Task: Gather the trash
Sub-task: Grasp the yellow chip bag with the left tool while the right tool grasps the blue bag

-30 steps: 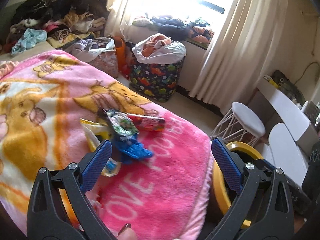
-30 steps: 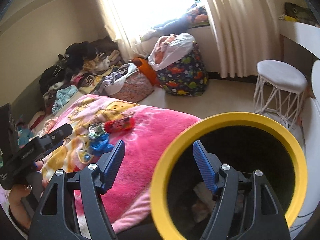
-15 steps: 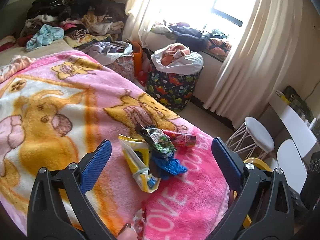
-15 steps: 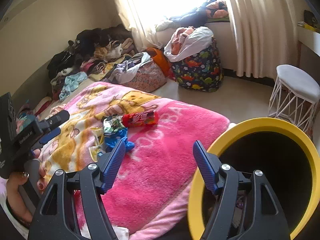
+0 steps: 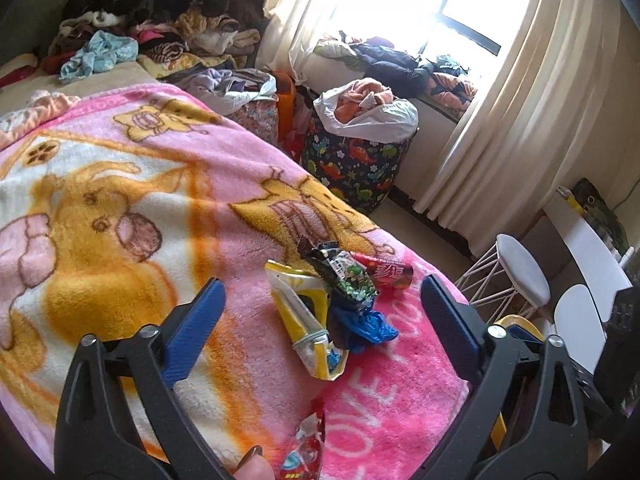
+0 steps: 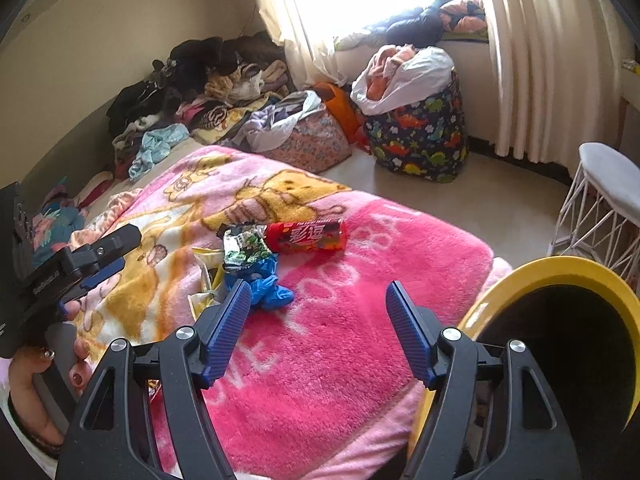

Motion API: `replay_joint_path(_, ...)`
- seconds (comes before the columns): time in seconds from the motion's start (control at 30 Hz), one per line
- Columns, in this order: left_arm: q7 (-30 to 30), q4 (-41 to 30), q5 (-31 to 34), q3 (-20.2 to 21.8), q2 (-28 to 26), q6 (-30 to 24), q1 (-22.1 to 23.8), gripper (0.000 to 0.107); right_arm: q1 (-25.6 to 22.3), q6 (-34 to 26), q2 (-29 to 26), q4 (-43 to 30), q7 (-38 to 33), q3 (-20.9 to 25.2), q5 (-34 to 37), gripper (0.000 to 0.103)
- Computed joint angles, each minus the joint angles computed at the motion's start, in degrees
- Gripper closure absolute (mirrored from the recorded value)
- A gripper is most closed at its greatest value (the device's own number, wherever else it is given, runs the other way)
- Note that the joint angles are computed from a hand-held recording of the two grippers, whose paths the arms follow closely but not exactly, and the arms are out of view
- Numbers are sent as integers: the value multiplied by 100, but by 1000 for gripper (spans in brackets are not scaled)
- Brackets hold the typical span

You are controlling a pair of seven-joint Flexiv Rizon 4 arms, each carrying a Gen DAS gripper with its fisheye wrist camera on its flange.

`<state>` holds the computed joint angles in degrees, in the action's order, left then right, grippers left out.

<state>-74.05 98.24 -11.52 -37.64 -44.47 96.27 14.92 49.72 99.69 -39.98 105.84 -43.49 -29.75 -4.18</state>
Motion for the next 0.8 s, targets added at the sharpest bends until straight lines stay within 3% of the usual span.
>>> replay_joint_path(0.2,198,-132,-369,-146,-154,-728,124,40,-1165,-338,-177,-687,-90,1361,-434,44)
replay_joint_path(0.43,558,-278,-957,-8,-250,-1333,-52,47,-2483,-888,-663,-1639,-366,3041,-887,50)
replay_joint_path(0.6,749,-395,-1288,278,-245,-1661,-298,50,-2935,-1347,-1042,-2230,-606,3706,-915,52)
replay_joint_path(0.67,814,-448,-1395,429,-238,-1772,-421,53,-3135,-1617,-1201,-2474,-788,4055,-849,60)
replay_joint_path(0.7,846,-455,-1451,496,-227,-1813,-473,54,-3185,-1685,-1245,-2535,-868,4159,-793,69)
replay_joint_path(0.8,924,-500,-1615,714,-207,-1934,-647,59,-3064,-1516,-1171,-2371,-912,4022,-669,83)
